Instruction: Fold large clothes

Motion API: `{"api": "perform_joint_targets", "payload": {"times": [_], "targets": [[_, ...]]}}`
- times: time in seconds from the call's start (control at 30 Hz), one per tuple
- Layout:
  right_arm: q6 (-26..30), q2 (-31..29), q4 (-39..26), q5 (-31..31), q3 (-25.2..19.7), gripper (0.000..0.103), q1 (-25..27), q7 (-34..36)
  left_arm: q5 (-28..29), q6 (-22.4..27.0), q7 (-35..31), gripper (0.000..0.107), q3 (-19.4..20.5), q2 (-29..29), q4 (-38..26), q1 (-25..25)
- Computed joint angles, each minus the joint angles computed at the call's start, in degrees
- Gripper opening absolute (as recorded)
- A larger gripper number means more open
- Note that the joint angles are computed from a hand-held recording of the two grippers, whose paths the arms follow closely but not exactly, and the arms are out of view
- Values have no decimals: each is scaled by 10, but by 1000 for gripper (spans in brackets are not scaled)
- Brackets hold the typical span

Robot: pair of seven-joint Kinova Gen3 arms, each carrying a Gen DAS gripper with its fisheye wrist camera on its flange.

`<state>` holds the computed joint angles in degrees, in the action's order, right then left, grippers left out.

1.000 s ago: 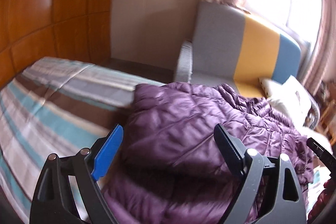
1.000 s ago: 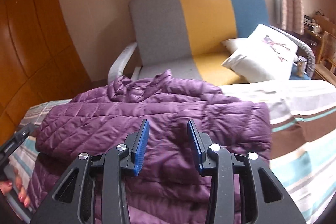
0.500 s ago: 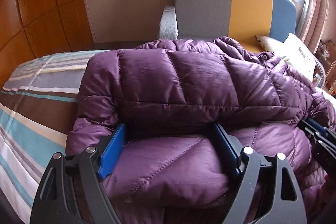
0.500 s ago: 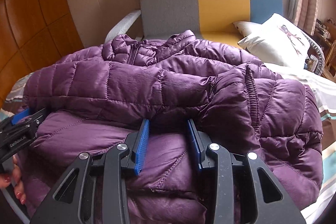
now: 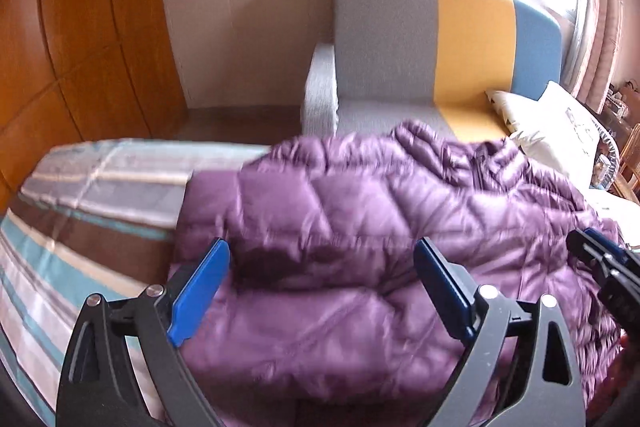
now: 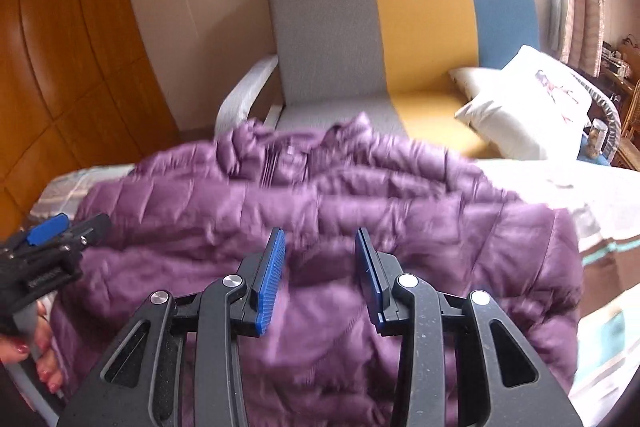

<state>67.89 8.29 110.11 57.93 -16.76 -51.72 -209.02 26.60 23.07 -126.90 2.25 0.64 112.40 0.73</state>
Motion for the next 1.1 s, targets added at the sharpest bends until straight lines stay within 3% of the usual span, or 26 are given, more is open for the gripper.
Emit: {"api": "perform_joint_targets", "payload": {"times": [0.13, 0.23, 0.33, 0.4, 0.57, 0.67, 0.8, 0.87, 1.0, 1.1], "targets": [[-40, 10, -18, -43, 21, 36, 40, 62, -93, -6, 86, 93, -51, 40, -32, 83], [-84, 16, 0, -47, 27, 36, 61, 57, -135, -9, 105, 94, -28, 73, -35, 72], [-79, 34, 16, -16, 36, 36, 39, 18, -96, -18, 72, 95, 43, 83, -23, -5], [-71, 39, 10, -19, 38, 36, 34, 22, -83, -24, 59, 95, 61, 84, -18, -25], [-90, 6, 15, -31, 29, 37, 52, 52, -73, -31, 49, 95, 58, 80, -11, -23], [-66, -12, 10, -15, 57, 37, 26, 39, -73, -35, 50, 95, 55, 81, -10, -19], [-42, 17, -44, -35, 26, 37, 97, 123, -71, -34, 49, 95, 54, 81, -10, -18], [-46, 32, -64, -61, 41, 37, 113, 166, -70, -34, 47, 95, 53, 81, -10, -18], [-108, 42, -55, -105, 84, 37, 134, 178, -68, -31, 45, 95, 53, 80, -11, -19], [-119, 48, -34, -78, 93, 37, 122, 146, -70, -29, 46, 95, 51, 79, -13, -17]]}}
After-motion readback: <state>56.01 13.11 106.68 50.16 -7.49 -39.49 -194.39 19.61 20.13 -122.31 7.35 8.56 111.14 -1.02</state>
